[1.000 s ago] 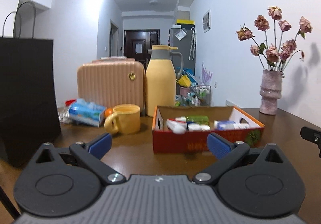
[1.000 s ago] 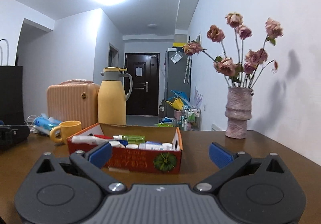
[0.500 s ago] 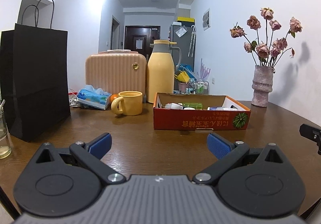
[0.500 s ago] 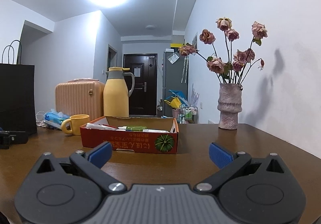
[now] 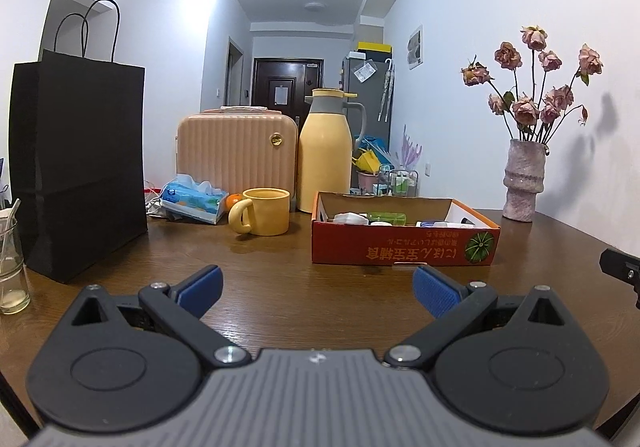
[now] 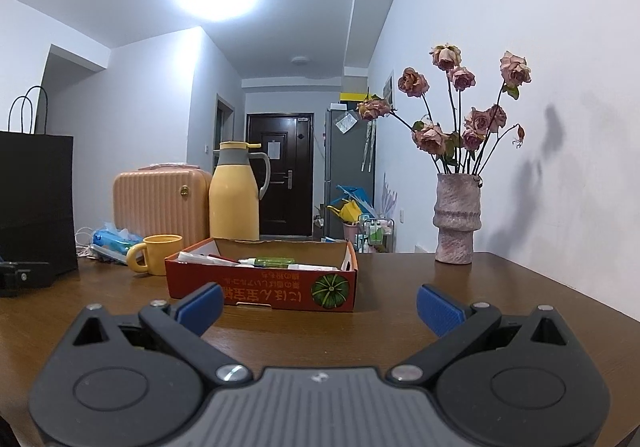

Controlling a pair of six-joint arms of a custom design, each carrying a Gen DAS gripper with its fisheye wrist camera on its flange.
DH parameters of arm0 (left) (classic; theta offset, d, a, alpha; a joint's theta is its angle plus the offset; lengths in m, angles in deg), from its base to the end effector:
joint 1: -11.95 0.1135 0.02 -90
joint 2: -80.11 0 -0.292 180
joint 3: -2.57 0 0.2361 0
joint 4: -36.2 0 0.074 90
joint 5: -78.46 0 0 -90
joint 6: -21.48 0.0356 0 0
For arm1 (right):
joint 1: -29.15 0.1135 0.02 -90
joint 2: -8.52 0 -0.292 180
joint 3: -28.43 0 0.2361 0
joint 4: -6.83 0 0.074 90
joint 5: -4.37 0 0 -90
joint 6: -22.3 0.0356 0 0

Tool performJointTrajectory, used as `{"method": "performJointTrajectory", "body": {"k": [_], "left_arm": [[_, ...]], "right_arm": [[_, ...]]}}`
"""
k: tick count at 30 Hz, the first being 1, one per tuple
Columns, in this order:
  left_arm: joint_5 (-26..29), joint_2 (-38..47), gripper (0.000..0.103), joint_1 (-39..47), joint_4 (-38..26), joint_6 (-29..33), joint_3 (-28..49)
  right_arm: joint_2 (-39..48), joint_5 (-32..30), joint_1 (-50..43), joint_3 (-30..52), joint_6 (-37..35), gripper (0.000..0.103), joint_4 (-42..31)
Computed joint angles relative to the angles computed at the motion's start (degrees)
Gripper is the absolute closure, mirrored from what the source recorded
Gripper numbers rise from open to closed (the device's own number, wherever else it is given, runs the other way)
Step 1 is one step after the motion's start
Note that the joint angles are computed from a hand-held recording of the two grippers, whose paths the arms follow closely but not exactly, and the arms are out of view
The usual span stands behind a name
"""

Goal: Organize rigid objects

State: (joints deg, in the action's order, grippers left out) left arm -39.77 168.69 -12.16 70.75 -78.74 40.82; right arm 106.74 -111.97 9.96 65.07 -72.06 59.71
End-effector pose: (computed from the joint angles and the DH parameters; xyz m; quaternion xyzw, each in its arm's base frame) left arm 0.2486 -0.0928 0.1950 -0.0525 0.7855 0.0131 0.6165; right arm 0.2685 -0.0767 0.1788 -0.0518 0.7517 0.0398 0.6562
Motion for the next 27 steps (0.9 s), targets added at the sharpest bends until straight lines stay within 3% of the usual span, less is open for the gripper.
{"method": "performJointTrajectory", "body": {"k": [27], "left_arm": [[0.39, -0.28, 0.000, 0.97, -0.40, 0.23, -0.05]], "right_arm": [[-0.94, 0.70, 0.56, -0.19, -0.16, 0.000, -1.11]]}}
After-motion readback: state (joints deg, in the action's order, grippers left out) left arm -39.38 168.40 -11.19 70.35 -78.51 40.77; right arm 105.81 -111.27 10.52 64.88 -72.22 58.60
